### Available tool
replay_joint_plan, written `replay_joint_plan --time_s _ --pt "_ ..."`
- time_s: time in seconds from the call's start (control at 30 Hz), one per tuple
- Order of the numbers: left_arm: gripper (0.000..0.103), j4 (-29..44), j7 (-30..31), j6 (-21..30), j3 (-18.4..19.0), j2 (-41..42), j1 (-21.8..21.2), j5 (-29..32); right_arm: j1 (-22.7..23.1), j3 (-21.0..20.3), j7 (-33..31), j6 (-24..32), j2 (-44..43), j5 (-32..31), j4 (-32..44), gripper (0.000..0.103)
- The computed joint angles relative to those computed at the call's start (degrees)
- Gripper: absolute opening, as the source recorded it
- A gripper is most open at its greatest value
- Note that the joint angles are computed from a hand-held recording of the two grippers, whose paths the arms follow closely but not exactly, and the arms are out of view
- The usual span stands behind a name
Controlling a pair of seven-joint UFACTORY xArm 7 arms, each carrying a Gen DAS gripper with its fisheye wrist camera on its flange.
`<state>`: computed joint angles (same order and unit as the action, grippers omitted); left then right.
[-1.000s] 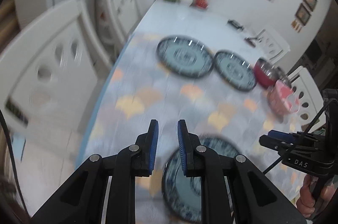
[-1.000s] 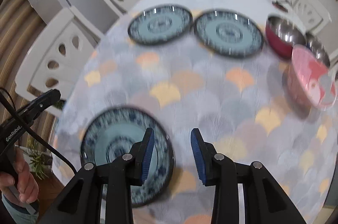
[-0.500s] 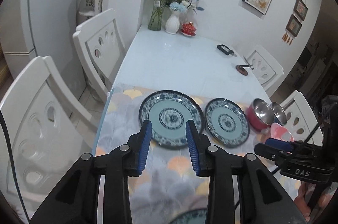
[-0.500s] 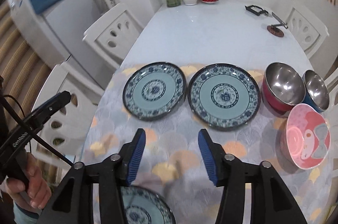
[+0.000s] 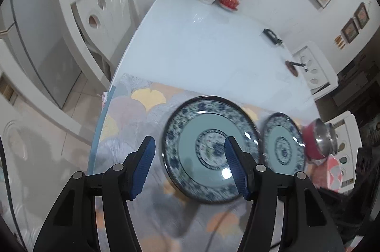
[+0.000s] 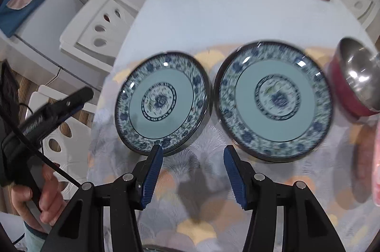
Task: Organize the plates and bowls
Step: 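Grasp the rim of the next blue-and-white plate with both tools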
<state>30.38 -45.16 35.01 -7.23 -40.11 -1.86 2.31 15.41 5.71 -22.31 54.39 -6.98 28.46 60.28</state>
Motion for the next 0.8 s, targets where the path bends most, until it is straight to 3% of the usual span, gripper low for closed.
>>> replay_joint_plan --time_s 0.57,0.67,0.73,0.8 --pt "0.055 0.0 7.0 -8.4 3.6 11.3 0.7 -1.2 0.6 2.7 2.2 -2.0 9.6 -2.1 3.9 0.051" --pt "0.049 0.0 8.5 -9.5 4.3 12.7 0.1 -2.2 0.8 3.0 2.2 -2.6 10.1 -2.5 3.9 0.051" --pt "0.031 0.0 11.1 -10.6 5.9 13.7 -1.6 -4.5 1.0 3.3 2.4 -3.7 10.2 -2.9 3.8 0.051" --pt "0.027 0.1 11.9 -11.2 5.8 14.3 -1.4 -5.0 1.3 3.5 2.7 -4.8 10.4 -3.4 3.9 0.049"
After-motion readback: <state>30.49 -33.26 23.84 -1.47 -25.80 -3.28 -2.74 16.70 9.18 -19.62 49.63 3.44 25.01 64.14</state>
